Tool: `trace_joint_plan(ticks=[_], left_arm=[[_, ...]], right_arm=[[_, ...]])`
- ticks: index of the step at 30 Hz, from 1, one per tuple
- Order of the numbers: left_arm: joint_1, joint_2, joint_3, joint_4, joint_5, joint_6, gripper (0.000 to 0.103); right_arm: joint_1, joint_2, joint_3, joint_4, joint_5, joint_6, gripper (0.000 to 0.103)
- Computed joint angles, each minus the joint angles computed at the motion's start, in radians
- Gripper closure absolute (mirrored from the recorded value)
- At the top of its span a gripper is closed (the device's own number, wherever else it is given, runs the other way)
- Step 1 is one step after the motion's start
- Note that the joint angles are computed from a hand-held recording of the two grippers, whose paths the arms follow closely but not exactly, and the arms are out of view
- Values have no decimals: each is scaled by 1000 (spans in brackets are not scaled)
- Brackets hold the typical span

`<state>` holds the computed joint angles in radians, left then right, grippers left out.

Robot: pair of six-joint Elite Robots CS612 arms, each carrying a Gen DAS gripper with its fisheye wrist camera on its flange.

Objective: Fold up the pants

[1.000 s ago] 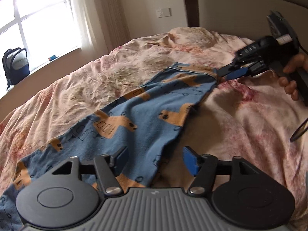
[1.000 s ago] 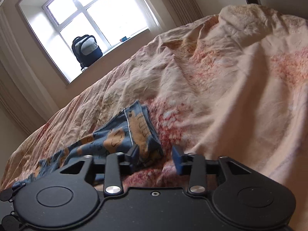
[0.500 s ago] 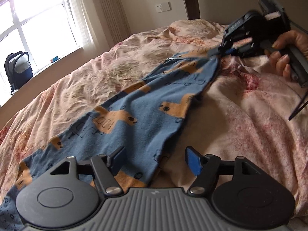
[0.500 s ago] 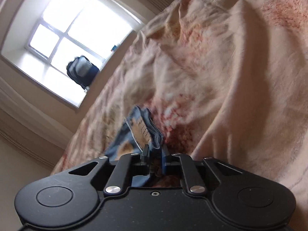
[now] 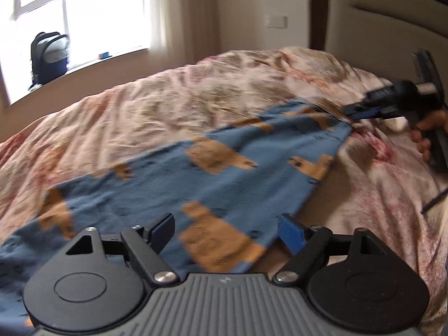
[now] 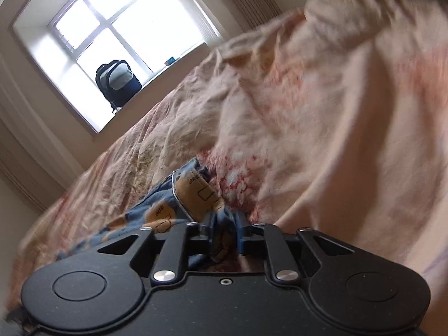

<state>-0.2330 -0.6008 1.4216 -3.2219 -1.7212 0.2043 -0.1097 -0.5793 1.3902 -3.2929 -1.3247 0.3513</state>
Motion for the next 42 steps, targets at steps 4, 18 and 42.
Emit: trace_joint_plan(ticks=[4, 18, 42], left_arm=[[21, 8, -47, 22, 66, -122, 15], [42, 87, -173, 65, 337, -144, 13], [62, -36, 102, -174, 572, -237, 0]], right_arm=[[26, -2, -39, -25, -117, -254, 34], [58, 103, -327, 354, 145, -669, 20], [199, 279, -648, 553, 61, -855, 1]])
